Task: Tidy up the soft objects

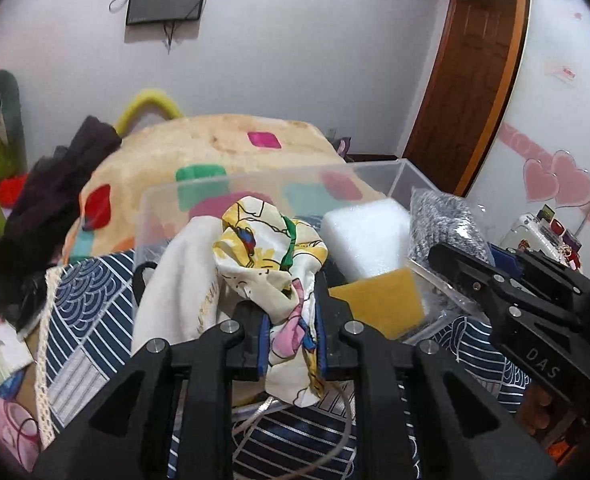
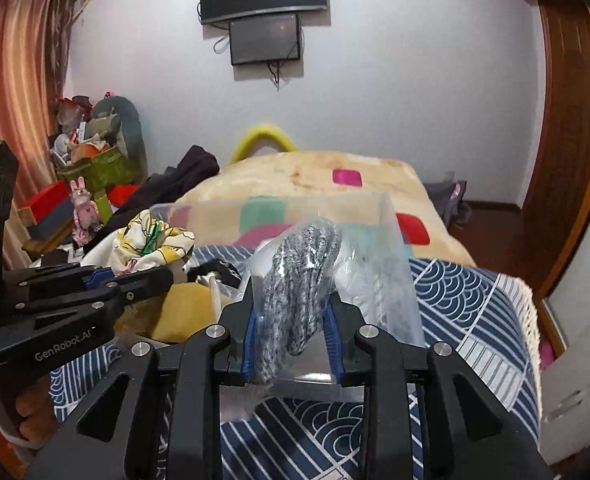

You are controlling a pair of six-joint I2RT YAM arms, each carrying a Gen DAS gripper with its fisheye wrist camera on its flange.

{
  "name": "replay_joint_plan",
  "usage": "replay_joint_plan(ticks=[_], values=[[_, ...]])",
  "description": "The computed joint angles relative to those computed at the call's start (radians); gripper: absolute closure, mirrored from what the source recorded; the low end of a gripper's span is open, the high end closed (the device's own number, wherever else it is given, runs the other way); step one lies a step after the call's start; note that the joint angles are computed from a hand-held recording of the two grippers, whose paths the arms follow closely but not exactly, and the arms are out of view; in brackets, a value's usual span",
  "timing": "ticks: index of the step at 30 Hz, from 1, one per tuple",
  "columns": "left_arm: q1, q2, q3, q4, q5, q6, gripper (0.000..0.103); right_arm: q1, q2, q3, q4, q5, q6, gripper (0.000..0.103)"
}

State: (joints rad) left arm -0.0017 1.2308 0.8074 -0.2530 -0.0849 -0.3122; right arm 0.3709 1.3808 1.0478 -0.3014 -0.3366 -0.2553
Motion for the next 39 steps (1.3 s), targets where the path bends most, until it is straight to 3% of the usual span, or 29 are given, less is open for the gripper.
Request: replay_joint_plan(ticks=[4,9,13,23,31,39], values=[[-0.015,-0.004,-0.004,0.004,-0.031,-0.008,0.075,-0.002,-0.01,-0.001,-0.009,0.003,-0.004,0.074],[-0.032,-0.032,-0.02,-0.005,-0.079,-0.022,0.044,0.0,-0.004,0.016,-0.031,0.02,-0.01,0.056],[-0.061,-0.077,-0.042,-0.014,-0.13,-0.022,0.038,-0.009,-0.04,0.012,-0.06,0.005,-0.016,0.055],[-0.161,-0.305,-0.069,-0.116,-0.263,-0.033,0.03,-0.068,-0.211,-0.048,-0.04,-0.058,-0.032,0.035],[-0.381,-0.467,-0.03,-0.237,-0.521,-0.057,0.017,-0.069,-0.334,-0.09,-0.01,-0.077,-0.032,0.029],[-0.69,-0.54,0.009,-0.333,-0.842,-0.125,0.001,-0.107,-0.438,-0.146,0.039,-0.148,0.011,0.009]])
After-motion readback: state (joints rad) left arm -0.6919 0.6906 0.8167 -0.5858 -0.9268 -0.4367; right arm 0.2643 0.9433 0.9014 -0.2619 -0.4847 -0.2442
